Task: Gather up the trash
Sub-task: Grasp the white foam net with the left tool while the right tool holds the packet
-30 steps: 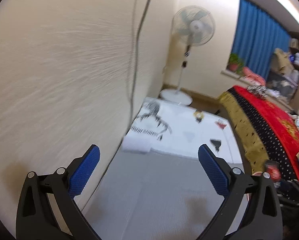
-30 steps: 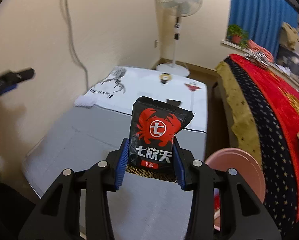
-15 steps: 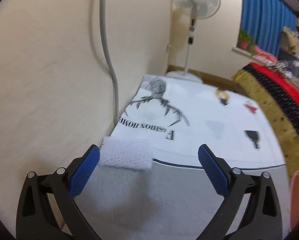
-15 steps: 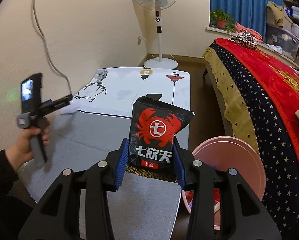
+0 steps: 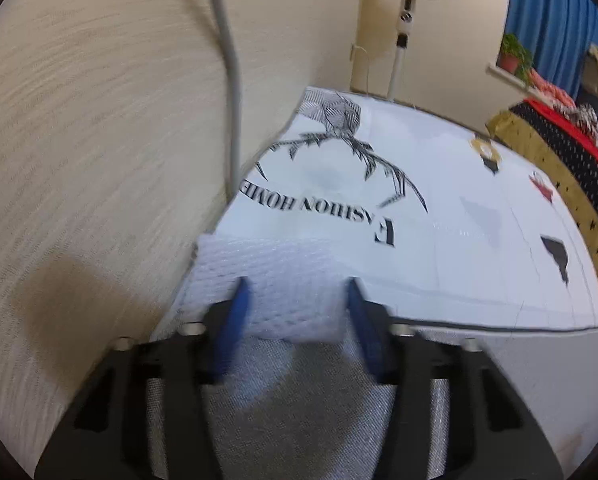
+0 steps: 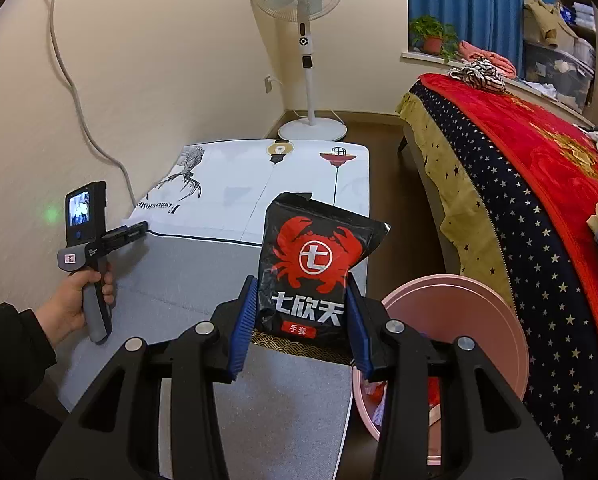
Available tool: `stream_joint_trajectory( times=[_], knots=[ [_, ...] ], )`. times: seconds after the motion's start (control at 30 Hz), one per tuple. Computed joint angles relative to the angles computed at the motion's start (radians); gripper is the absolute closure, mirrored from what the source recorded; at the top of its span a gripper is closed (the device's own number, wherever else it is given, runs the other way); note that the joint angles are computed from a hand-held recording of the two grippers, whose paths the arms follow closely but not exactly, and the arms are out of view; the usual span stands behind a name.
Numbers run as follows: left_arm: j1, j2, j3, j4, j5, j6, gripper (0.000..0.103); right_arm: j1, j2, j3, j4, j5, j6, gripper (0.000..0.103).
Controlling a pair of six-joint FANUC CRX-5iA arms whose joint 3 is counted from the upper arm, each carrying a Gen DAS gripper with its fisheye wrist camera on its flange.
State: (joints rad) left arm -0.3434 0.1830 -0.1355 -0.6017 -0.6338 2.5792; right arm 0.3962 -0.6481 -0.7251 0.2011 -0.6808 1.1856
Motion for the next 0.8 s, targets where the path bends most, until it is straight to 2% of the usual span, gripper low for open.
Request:
stream_joint_trajectory(
  times=[0.03,0.07,0.17,0.27,0.4,0.47,0.6,0.67,0.73,0.77,0.8],
  knots=[
    [0.023,-0.018,-0.035,0.037,0.070,-0.039,0.092,-0.001,0.001,0.000,-0.001,0.000,0.003,0.061],
    [0.035,-0.030,-0.055,0.054,0.111,-0.056,0.093,0.001,0.003,-0.001,0.003,-0.001,0.003,0.061],
    [0.039,-0.048,-0.071,0.054,0.129,-0.058,0.096,0.002,0.008,-0.002,0.007,-0.002,0.008,0.061],
    [0.058,-0.090,-0.106,0.103,0.168,-0.097,0.096,-0.002,0.009,-0.006,0.019,0.007,0.006,0.061],
    [0.056,-0.187,-0.155,0.150,0.207,-0.167,0.097,-0.003,0.002,-0.009,0.029,0.013,-0.003,0.061],
    [0.056,-0.257,-0.193,0.212,0.233,-0.241,0.097,-0.005,-0.006,-0.005,0.020,0.017,-0.002,0.061],
    [-0.008,-0.367,-0.190,0.192,0.169,-0.262,0.097,0.017,-0.044,-0.017,0.023,0.029,0.002,0.061],
    [-0.074,-0.423,-0.173,0.136,0.101,-0.224,0.097,0.010,-0.062,0.004,-0.057,0.021,0.067,0.061],
    [-0.159,-0.465,-0.148,0.063,0.028,-0.158,0.097,-0.019,-0.077,0.044,-0.197,-0.004,0.187,0.061],
    [-0.204,-0.483,-0.139,0.031,-0.006,-0.124,0.097,-0.021,-0.094,0.053,-0.238,-0.016,0.221,0.061],
    [-0.248,-0.499,-0.130,0.003,-0.039,-0.095,0.097,0.000,-0.116,0.047,-0.228,-0.024,0.205,0.061]
  ],
)
